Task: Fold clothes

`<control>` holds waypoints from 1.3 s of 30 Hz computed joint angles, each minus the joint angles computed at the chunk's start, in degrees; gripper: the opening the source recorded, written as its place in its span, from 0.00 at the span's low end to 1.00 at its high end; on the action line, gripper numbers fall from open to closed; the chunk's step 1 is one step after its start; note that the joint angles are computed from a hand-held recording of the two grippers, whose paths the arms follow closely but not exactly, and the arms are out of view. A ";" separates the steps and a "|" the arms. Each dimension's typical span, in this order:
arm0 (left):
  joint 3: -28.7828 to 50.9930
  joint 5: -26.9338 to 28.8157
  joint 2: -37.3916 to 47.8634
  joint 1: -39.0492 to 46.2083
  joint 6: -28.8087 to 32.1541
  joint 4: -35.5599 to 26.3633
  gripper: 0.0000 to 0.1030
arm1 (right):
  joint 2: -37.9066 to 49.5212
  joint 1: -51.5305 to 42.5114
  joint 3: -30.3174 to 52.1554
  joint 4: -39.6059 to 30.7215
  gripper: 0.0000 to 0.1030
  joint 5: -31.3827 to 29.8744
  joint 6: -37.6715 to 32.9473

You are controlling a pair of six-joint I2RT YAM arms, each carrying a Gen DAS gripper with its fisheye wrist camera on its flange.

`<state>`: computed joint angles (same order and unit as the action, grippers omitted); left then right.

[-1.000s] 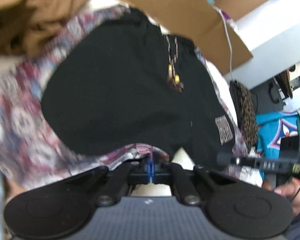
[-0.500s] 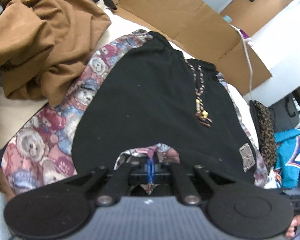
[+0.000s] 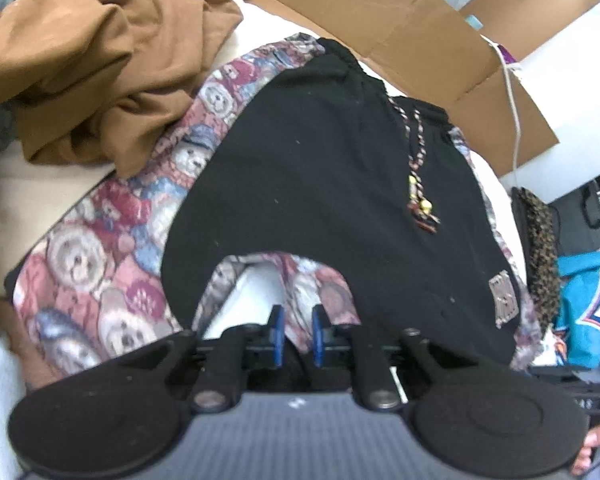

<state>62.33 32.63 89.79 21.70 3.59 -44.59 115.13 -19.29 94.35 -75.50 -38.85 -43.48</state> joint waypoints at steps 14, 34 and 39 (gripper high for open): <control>-4.65 1.63 0.02 -3.35 -0.41 -0.64 0.25 | -0.25 -0.18 -1.57 -0.20 0.28 -0.01 0.03; -7.21 8.79 -6.55 -5.21 12.40 -16.29 0.02 | 2.03 -0.62 -2.41 -5.72 0.28 -0.33 -0.90; -8.16 10.16 -7.56 -7.83 13.23 -16.47 0.02 | 3.45 -0.45 -2.32 -9.08 0.26 -0.07 -2.12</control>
<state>54.17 42.79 82.23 13.87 16.82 -61.06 118.58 -19.74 92.03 -84.58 -38.92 -45.61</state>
